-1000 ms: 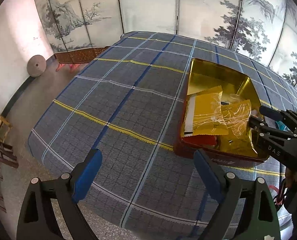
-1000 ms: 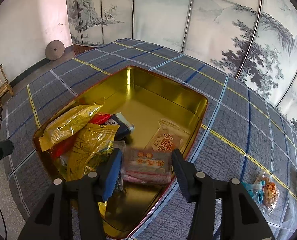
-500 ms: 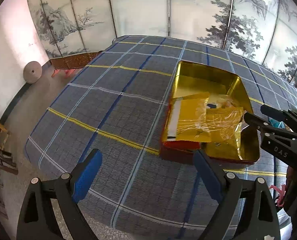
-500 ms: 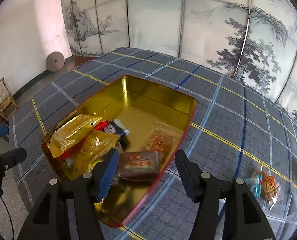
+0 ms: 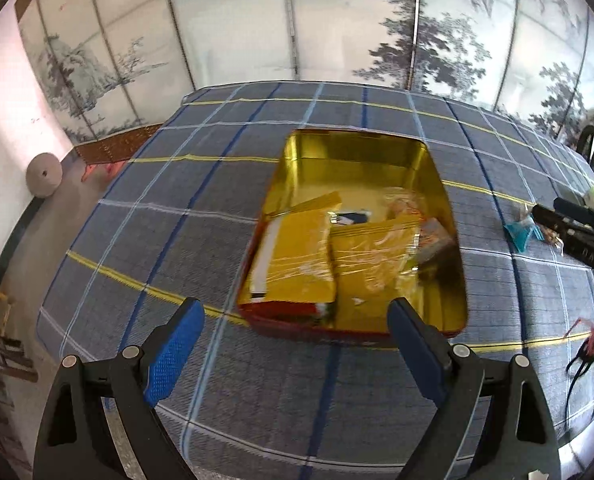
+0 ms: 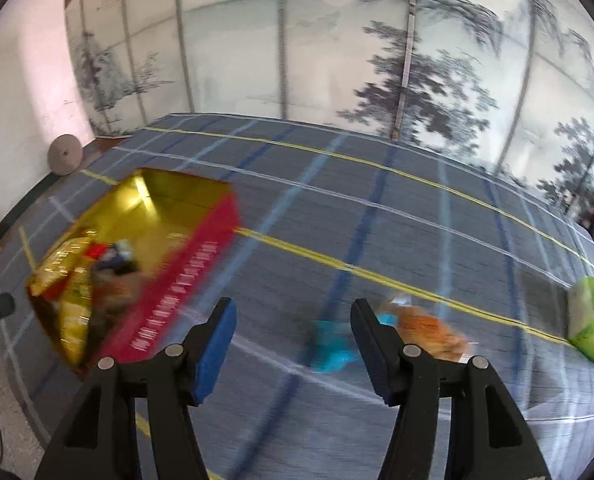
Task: Organize snacks
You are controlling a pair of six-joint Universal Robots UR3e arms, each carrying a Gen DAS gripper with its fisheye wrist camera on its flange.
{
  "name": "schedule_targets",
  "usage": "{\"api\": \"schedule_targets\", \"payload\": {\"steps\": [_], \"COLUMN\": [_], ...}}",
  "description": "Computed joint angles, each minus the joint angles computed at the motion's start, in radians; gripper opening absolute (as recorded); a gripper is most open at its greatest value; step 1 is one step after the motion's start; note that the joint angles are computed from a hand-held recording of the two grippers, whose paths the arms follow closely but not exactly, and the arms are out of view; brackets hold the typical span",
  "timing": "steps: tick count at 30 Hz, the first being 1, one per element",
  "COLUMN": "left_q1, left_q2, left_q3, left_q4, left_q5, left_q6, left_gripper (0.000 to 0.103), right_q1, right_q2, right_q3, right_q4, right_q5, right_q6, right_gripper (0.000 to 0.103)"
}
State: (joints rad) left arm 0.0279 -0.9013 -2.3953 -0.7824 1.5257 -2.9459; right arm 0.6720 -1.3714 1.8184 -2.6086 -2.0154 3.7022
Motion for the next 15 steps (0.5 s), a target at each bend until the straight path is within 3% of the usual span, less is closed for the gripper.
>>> {"api": "schedule_targets", "payload": {"steps": [7,15], "left_q1": [-0.158,-0.263], "left_q2": [-0.145,-0.245], "left_q3": [0.057,0.121], "left_q4": [0.069,0.086], "left_q5": [0.086,0.147], "left_q6": [-0.087,-0.145], "left_gripper": [0.091,0.091], "right_q1": [-0.261,-0.403], "right_q2": [-0.199,-0.201], "right_q3": [0.253,0.271], "right_q4": [-0.026,0.035], "right_q5": [0.194,0.391], "right_q6": [-0.239,-0.537], "right_gripper": [0.061,0.061]}}
